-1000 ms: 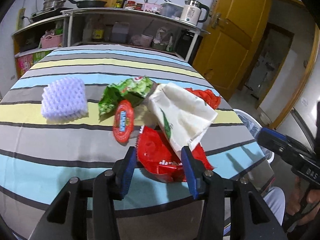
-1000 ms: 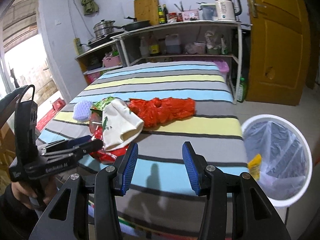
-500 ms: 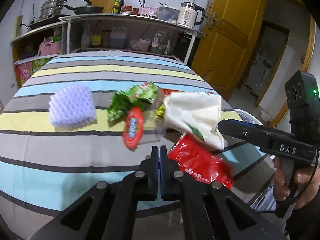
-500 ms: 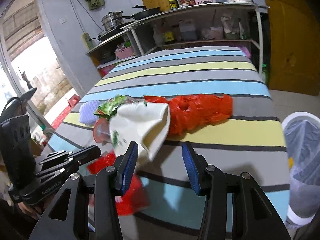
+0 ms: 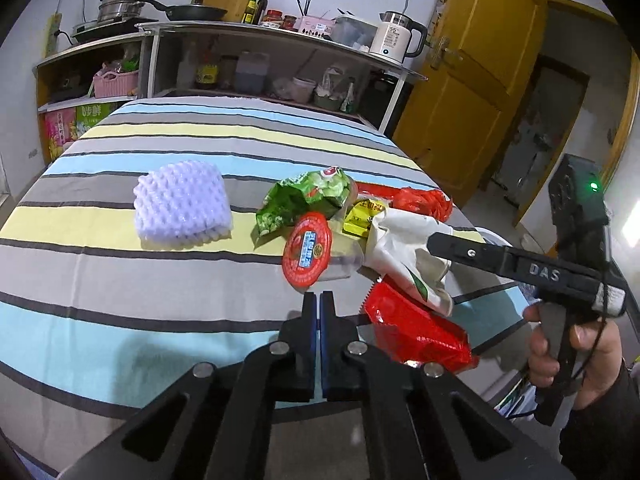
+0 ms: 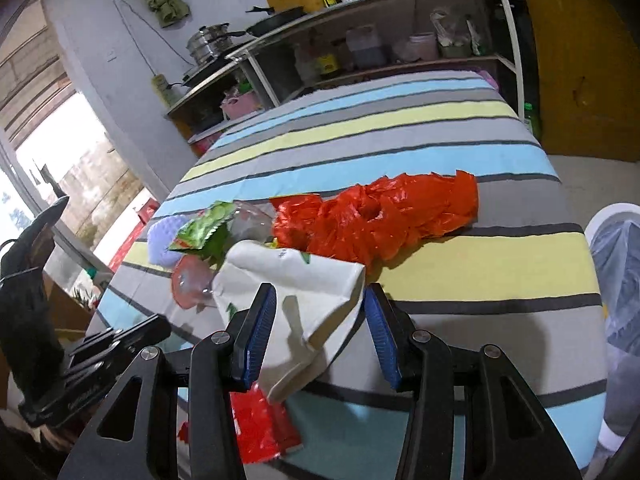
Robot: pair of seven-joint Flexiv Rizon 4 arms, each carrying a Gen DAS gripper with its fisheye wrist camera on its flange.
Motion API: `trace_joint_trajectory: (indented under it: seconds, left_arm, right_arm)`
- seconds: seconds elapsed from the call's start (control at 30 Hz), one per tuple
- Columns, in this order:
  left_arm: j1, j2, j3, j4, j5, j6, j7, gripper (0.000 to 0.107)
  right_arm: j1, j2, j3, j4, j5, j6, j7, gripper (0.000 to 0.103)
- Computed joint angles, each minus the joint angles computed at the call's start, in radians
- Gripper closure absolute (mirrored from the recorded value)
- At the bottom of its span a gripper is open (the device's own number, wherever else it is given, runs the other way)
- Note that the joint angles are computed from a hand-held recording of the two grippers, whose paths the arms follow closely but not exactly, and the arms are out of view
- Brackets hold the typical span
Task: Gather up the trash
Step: 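Grasp the red bag with the left tool while the right grasps the white paper bag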
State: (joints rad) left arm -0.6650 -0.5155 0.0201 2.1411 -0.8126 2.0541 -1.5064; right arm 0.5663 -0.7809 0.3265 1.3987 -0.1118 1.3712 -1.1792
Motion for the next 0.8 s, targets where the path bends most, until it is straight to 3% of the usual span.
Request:
trace_joint_trajectory:
  seconds: [0.2,0.23,0.3,0.37,0.43,0.53,0.7,0.8]
  left_arm:
    - [0.004,0.003,-0.005,0.005,0.014,0.002,-0.009,0.105]
    - [0.004,0.004,-0.006,0.006,0.016,0.003,-0.011,0.105]
    - [0.004,0.006,-0.008,0.006,0.02,-0.001,-0.013,0.104]
    - [0.006,0.008,-0.012,0.002,0.024,-0.01,-0.02,0.097]
    - [0.026,0.011,-0.032,0.002,0.054,-0.011,-0.049,0.067]
    - [0.077,0.015,-0.076,0.002,0.135,-0.017,-0.118,0.058]
    - [-0.019,-0.009,-0.002,-0.059,0.1,-0.104,-0.108,0.057]
    - [-0.125,-0.034,0.098,-0.107,0.053,-0.178,-0.112,0.05]
  right_arm:
    - [-0.028,-0.027,0.051,-0.054,0.032,-0.066,-0.06,0.056]
    - [-0.024,-0.022,0.047,-0.048,0.036,-0.061,-0.067,0.069]
    - [-0.02,-0.009,0.038,-0.024,0.044,-0.03,-0.074,0.077]
    - [-0.019,0.012,0.035,0.005,0.045,0.001,-0.085,0.085]
    - [0.009,0.042,-0.01,0.048,0.029,0.041,-0.063,0.087]
    - [0.043,0.079,-0.072,0.112,-0.006,0.1,-0.013,0.091]
    - [0.089,0.138,-0.17,0.22,-0.055,0.199,0.095,0.093]
    - [0.096,0.164,-0.2,0.264,-0.084,0.23,0.143,0.093]
